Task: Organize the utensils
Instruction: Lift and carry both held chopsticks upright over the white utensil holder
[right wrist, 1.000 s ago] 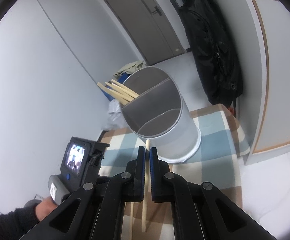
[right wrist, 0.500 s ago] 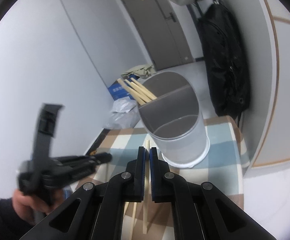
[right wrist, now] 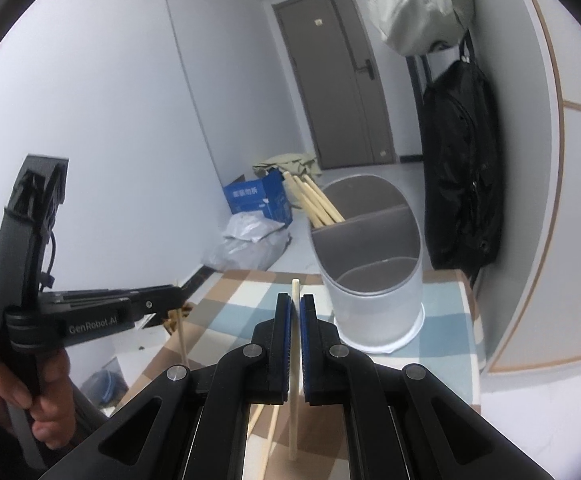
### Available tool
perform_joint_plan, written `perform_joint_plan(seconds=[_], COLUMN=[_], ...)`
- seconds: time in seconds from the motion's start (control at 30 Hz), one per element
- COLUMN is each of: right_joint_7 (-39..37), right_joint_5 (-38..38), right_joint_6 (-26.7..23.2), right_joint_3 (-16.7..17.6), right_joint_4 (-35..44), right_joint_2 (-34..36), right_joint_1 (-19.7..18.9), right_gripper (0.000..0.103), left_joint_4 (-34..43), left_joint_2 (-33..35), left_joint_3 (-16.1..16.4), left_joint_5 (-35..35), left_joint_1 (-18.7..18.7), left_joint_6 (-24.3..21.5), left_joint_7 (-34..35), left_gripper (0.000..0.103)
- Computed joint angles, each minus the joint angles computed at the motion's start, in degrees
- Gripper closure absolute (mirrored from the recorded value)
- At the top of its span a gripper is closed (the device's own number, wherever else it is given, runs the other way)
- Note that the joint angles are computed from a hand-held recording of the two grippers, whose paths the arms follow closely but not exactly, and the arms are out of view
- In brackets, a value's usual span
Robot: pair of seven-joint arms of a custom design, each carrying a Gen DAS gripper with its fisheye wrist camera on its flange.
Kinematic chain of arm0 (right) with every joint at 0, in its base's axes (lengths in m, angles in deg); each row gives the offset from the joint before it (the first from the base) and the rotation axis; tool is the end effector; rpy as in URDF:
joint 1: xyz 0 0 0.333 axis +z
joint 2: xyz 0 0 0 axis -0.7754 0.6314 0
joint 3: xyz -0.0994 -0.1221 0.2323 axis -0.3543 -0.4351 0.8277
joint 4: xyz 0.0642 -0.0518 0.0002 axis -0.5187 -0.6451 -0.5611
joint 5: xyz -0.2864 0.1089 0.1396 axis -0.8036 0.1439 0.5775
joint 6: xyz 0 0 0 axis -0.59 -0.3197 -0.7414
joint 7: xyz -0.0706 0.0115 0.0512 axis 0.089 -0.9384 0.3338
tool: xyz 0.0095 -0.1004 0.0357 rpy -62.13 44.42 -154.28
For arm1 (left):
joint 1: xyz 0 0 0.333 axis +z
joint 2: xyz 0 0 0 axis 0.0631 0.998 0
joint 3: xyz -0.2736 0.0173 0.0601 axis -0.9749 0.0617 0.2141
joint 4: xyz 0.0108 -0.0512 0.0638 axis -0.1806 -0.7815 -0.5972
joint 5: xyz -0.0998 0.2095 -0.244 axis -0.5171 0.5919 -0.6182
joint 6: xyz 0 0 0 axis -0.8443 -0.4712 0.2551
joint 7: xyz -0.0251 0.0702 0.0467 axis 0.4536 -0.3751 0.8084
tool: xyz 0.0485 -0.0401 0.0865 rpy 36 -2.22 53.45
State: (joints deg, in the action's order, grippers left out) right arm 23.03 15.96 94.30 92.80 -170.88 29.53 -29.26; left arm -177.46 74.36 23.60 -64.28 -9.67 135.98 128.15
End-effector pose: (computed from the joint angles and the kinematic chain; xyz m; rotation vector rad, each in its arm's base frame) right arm 0.4660 0.2256 0.5523 -1.6245 1.3205 -0.5591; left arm 0.4774 -0.2533 0.5785 -1.7287 1.9945 -0.9824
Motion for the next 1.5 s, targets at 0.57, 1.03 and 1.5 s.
perform_joint_plan(seconds=[0.57,1.03,1.5], right_joint_7=[10.2,-15.0,-28.6], right_joint_5=[-10.3,7.1,10.9], right_joint_6=[-1.2,-12.2,-23.0], right_joint_3=[0.9,-1.5,3.7], right_joint_4=[2.3,19.2,51.8], right_joint_2=[-0.5,3.0,21.3], right_joint_1=[-2.7,-2.5,-8.7], right_gripper=[0.1,0.1,0.1], left_joint_4=[4.5,28.9,59.6], left_joint_2=[-0.5,13.2,32.5], left_joint_3=[0.2,0.6,3.1], left_joint_5=[-10.3,-12.3,-9.7], left_joint_1=[-0.8,-3.0,-6.1], left_joint_6=[-0.1,-5.7,-12.3], left_joint_7=[9.8,9.0,5.4], left_gripper=[0.102,0.102,0.102])
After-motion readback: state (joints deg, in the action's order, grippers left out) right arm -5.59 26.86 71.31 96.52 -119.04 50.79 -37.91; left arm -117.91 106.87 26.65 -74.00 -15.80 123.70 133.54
